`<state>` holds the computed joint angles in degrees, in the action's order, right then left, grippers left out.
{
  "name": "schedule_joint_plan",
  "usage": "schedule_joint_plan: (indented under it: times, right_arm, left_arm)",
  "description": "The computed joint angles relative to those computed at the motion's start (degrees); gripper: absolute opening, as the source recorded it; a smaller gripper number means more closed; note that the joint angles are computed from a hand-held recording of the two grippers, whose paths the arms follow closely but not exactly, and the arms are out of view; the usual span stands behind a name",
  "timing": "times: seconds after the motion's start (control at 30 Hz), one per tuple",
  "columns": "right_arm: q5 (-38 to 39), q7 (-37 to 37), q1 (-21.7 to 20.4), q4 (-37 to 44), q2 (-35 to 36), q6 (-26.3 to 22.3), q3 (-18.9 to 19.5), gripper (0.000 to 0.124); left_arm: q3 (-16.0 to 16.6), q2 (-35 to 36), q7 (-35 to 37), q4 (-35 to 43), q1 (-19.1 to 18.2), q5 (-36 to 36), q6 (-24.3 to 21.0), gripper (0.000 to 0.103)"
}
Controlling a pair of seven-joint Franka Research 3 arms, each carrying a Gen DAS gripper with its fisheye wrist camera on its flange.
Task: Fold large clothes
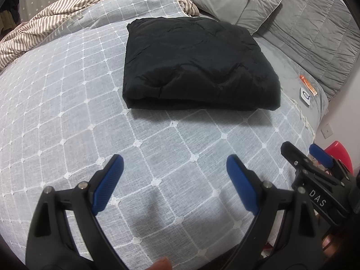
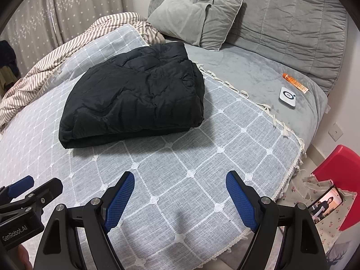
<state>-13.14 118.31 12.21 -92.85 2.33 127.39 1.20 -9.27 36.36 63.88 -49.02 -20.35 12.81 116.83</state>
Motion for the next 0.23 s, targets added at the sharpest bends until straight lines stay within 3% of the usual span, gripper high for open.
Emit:
schedule_joint_plan:
  times: [0.23]
  right_arm:
    - [-0.3,0.4,0.2,0.3,0.1,-0.3,0.1,0.085]
  left_arm:
    - [-0.3,-0.1,0.3,-0.5,0.4,-1.1,0.6,0.093]
